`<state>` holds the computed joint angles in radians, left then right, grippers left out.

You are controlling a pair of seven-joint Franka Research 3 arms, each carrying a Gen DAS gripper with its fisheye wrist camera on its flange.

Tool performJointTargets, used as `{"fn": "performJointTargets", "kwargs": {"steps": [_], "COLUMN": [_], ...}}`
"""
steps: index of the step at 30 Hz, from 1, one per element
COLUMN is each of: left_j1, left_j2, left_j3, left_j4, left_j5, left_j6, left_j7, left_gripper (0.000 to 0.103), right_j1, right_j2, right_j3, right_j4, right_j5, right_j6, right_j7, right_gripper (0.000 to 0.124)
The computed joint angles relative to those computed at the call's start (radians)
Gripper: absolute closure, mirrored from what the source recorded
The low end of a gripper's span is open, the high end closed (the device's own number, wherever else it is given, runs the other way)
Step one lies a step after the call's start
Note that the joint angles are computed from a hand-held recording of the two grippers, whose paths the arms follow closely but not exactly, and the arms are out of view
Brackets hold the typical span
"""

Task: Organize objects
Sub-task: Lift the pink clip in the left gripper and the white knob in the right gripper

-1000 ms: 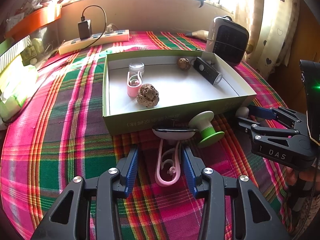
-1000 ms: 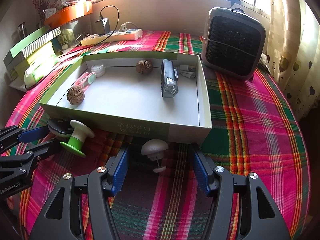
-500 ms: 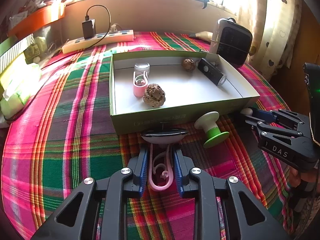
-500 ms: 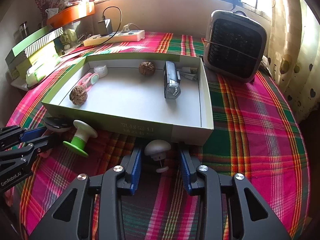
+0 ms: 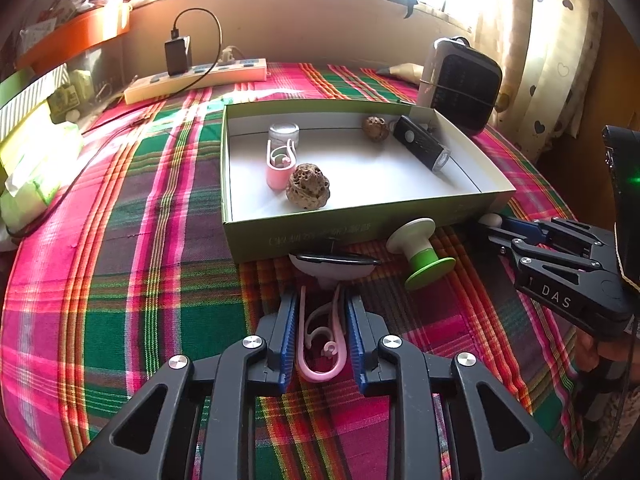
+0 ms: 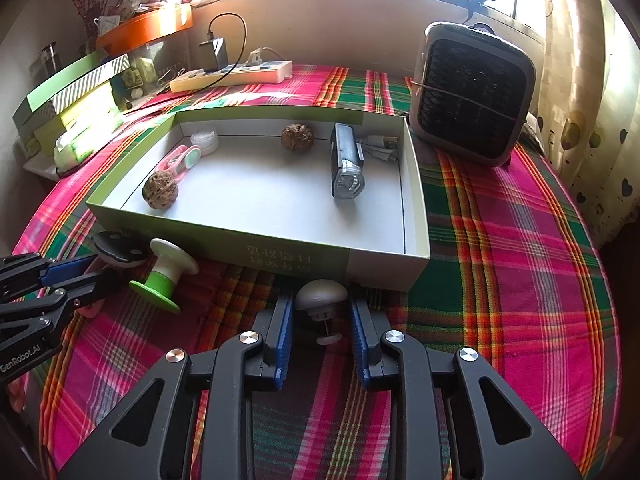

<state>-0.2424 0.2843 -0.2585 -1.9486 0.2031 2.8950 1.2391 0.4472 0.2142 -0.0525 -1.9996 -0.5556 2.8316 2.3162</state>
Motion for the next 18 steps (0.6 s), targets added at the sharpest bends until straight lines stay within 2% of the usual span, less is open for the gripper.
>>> {"fn": "performJointTargets", "kwargs": {"steps": [18], "left_j1": [-0.004], "left_j2": [-0.005], "left_j3": [0.004], "left_j4": [-0.008], "left_j5": [0.014], "left_j6": [0.006], "left_j7": [-0.012], "left_gripper": [0.082], "right_j1": [0.001], "right_j2": [-0.002], "right_j3": [-0.001], "right_j4": [-0.003], "right_j5": [-0.002], "right_j6": [0.002], "right_j7": [0.002], "right_gripper": [0.097]}}
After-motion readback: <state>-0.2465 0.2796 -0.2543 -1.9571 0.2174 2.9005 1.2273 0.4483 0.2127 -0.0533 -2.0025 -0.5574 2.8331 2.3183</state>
